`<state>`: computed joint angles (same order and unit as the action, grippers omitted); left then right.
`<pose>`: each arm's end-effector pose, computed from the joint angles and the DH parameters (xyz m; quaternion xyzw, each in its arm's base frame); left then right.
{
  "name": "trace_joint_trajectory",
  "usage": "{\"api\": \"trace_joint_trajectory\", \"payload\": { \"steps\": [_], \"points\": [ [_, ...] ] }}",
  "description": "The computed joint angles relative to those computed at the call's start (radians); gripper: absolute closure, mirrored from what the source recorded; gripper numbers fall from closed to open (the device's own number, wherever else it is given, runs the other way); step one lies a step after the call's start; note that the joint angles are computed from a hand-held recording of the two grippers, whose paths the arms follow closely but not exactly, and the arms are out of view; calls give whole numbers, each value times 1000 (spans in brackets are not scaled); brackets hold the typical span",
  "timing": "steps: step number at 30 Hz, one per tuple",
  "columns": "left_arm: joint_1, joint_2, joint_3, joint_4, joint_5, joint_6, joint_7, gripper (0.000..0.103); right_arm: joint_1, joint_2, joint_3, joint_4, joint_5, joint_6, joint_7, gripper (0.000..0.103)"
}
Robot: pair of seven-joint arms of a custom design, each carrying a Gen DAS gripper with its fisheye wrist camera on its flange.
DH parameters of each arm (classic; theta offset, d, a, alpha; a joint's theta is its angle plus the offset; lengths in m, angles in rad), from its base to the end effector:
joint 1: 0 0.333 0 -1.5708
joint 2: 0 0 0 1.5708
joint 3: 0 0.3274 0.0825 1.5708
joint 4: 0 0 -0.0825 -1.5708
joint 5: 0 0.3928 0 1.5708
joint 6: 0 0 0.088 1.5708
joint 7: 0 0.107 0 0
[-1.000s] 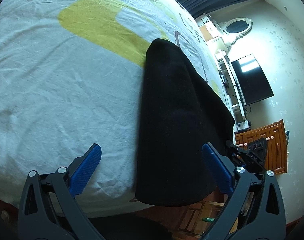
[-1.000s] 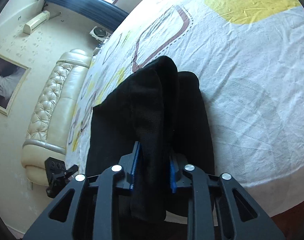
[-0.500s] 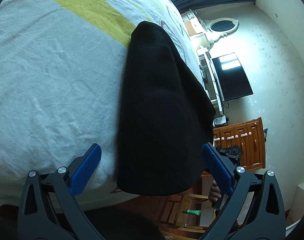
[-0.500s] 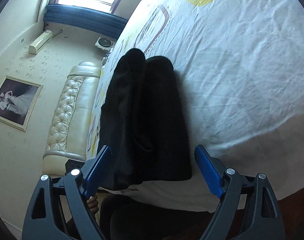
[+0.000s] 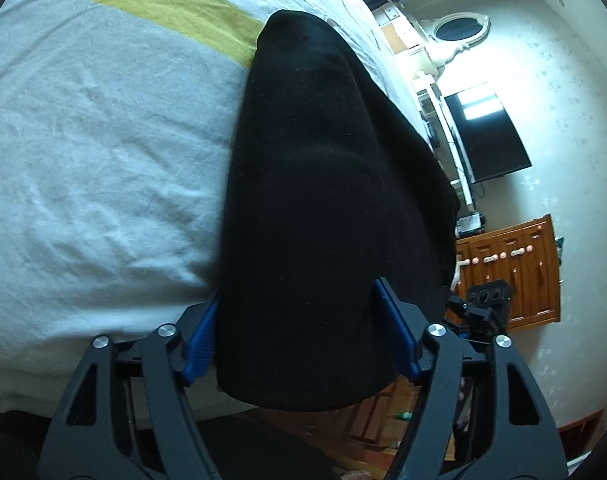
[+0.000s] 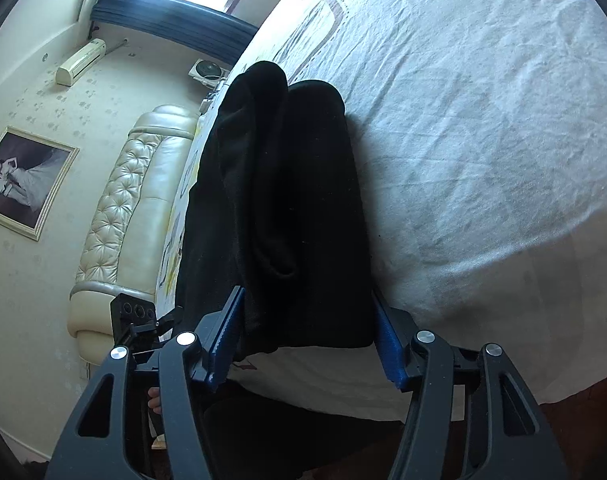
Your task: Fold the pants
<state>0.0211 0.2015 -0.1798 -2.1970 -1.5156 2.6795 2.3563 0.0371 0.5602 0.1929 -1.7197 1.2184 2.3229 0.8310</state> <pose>0.5634 -0.0577 0.3063 0.7601 -0.5011 0.4015 0.1001 0.6780 0.1603 0.2870 -0.6398 0.6088 0.2300 0.4088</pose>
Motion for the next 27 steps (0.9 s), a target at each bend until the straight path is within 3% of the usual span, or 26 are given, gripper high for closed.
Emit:
{"api": "trace_joint_trajectory", "payload": {
  "steps": [6,10,13,22,27],
  "points": [
    [-37,-4,-14,-5,144,117,-127,50,8,-5,1,-10,8,29,-2,44],
    [-63,-19,-28,-24,348,219,-292,56,24,-14,3,-17,3,62,14,44],
    [-56,-21,-47,-32,453,251,-381,60,36,-16,7,-17,1,83,30,44],
    [4,-48,-84,-74,493,270,-396,61,67,-6,16,3,-35,119,81,44],
    [7,-84,-66,-117,496,273,-406,61,89,22,30,42,-68,117,111,44]
  ]
}}
